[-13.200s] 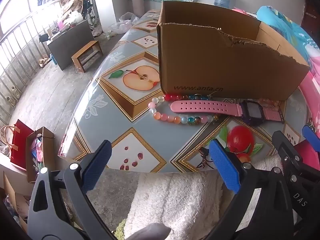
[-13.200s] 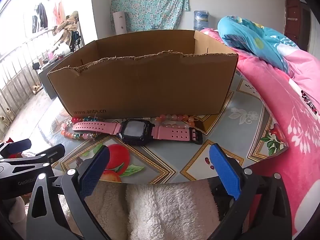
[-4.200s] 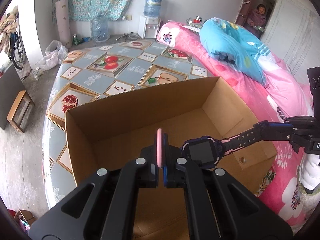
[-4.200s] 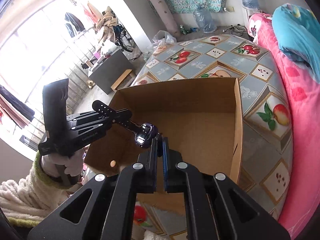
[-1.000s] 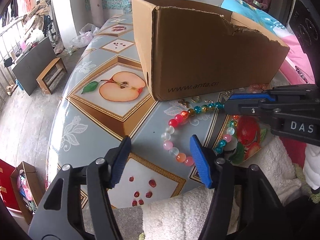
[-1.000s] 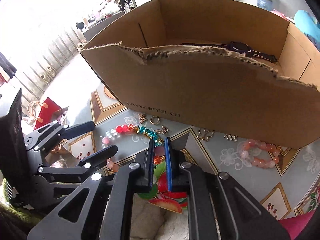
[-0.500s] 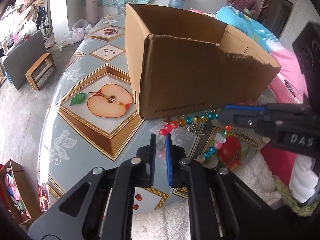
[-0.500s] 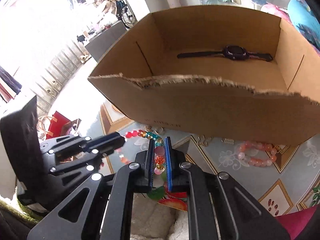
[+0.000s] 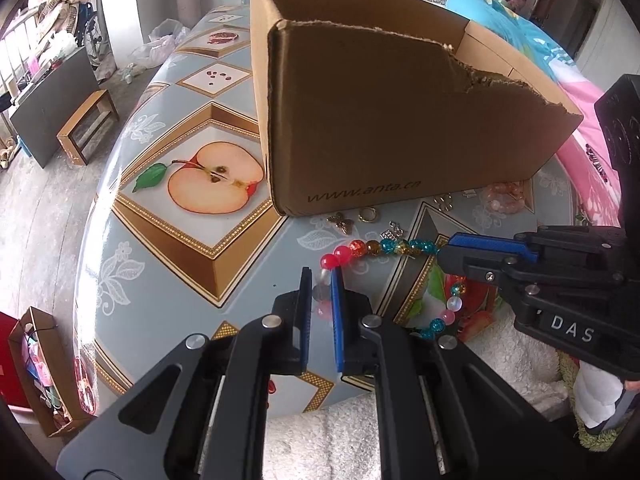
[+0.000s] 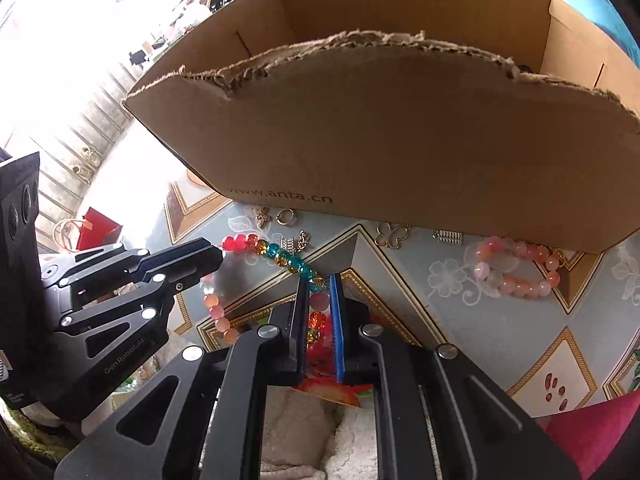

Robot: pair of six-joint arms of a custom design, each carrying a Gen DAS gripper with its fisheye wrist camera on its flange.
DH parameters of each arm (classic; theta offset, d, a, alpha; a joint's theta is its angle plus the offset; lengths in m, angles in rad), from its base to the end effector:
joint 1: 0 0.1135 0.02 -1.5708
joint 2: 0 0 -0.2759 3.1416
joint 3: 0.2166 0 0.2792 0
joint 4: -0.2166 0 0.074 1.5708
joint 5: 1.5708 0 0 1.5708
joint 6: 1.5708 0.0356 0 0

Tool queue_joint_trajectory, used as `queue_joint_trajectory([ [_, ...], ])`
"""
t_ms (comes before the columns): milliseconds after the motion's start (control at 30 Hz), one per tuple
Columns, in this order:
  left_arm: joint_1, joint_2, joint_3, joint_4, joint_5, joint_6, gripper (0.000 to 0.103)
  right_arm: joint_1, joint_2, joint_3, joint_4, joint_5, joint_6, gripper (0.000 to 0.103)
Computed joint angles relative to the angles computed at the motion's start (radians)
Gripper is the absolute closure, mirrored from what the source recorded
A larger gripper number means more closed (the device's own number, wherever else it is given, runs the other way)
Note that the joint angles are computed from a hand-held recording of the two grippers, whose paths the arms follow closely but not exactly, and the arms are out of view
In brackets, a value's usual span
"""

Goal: Organize jewelry
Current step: 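Grasp the multicolour bead bracelet with the left gripper, then lift the bead bracelet with the left gripper and carry it over the box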

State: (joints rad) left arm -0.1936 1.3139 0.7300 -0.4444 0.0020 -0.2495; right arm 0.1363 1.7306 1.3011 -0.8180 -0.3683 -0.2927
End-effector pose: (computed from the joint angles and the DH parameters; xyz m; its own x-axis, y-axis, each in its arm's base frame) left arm 0.2621 -0.0515 0.1862 -0.8622 -0.0826 -0.4999 -0.0201 0.9914 -0.1291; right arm 0.3657 0.0631 0.2252 -0.8302 -0.3856 -0.4027 -0.5009 0.8329 0.2352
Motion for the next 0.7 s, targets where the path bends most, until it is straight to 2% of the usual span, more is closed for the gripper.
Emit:
queue_joint_trajectory([
  [200, -0.027, 0.021, 0.019, -0.018, -0.03, 0.001, 0.095, 0.058, -0.023, -0.045, 0.055, 0.071, 0.008, 0.092],
  [400, -0.04, 0.051, 0.039, -0.02, -0.042, -0.014, 0.094, 0.093, -0.031, -0.079, 0.107, 0.094, 0.033, 0.092],
  [700, -0.06, 0.072, 0.053, -0.016, -0.067, -0.034, 0.094, 0.08, -0.022, -0.066, 0.095, 0.057, 0.068, 0.092],
])
